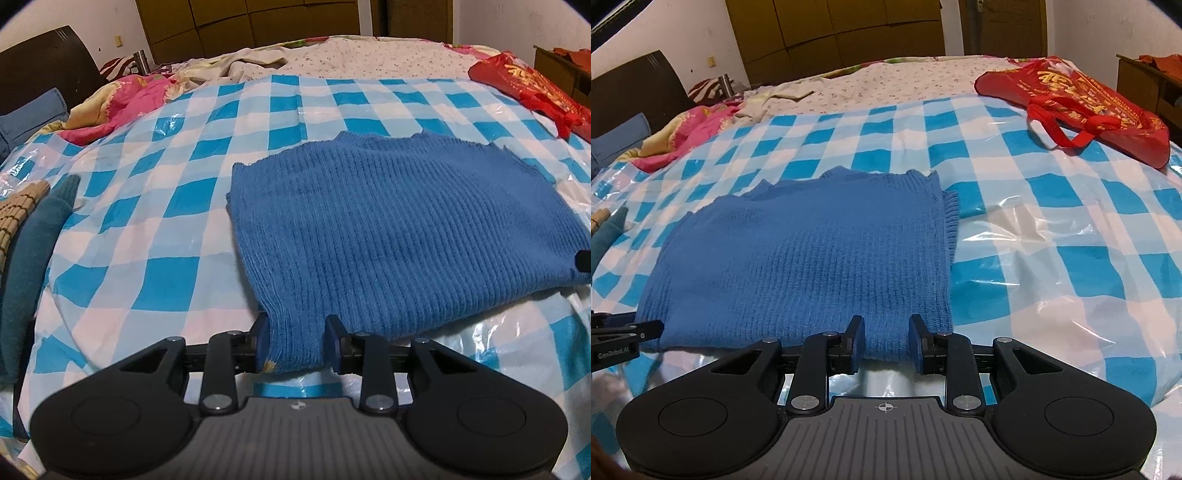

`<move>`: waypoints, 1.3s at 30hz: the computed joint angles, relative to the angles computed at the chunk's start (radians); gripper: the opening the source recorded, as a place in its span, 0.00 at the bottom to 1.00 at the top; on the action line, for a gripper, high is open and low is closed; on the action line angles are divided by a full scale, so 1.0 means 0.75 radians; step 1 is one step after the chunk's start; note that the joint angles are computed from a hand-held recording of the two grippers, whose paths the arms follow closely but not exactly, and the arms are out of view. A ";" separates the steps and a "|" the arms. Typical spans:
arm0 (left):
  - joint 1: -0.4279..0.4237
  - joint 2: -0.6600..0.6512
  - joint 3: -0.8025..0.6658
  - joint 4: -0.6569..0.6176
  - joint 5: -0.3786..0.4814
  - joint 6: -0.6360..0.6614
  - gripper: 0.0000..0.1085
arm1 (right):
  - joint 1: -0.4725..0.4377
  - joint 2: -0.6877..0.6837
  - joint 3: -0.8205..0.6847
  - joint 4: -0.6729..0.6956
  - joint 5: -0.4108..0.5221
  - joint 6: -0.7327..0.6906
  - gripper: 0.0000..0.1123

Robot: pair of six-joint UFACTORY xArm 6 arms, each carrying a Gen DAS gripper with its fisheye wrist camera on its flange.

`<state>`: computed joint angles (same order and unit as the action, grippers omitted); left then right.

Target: Fold small clothes

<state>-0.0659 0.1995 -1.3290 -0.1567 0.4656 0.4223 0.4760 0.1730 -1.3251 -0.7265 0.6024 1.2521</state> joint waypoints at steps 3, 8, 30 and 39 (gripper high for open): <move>0.004 -0.006 0.007 0.009 0.000 -0.007 0.39 | -0.002 -0.011 0.015 -0.003 -0.005 0.012 0.23; 0.008 -0.024 0.029 -0.003 -0.007 -0.006 0.39 | -0.005 -0.025 0.032 -0.002 -0.012 0.027 0.23; 0.052 -0.074 0.085 -0.182 -0.014 0.076 0.39 | -0.058 -0.111 0.242 0.174 -0.314 0.273 0.33; 0.070 -0.071 0.108 -0.257 -0.041 0.102 0.40 | -0.044 -0.080 0.203 0.156 -0.298 0.337 0.36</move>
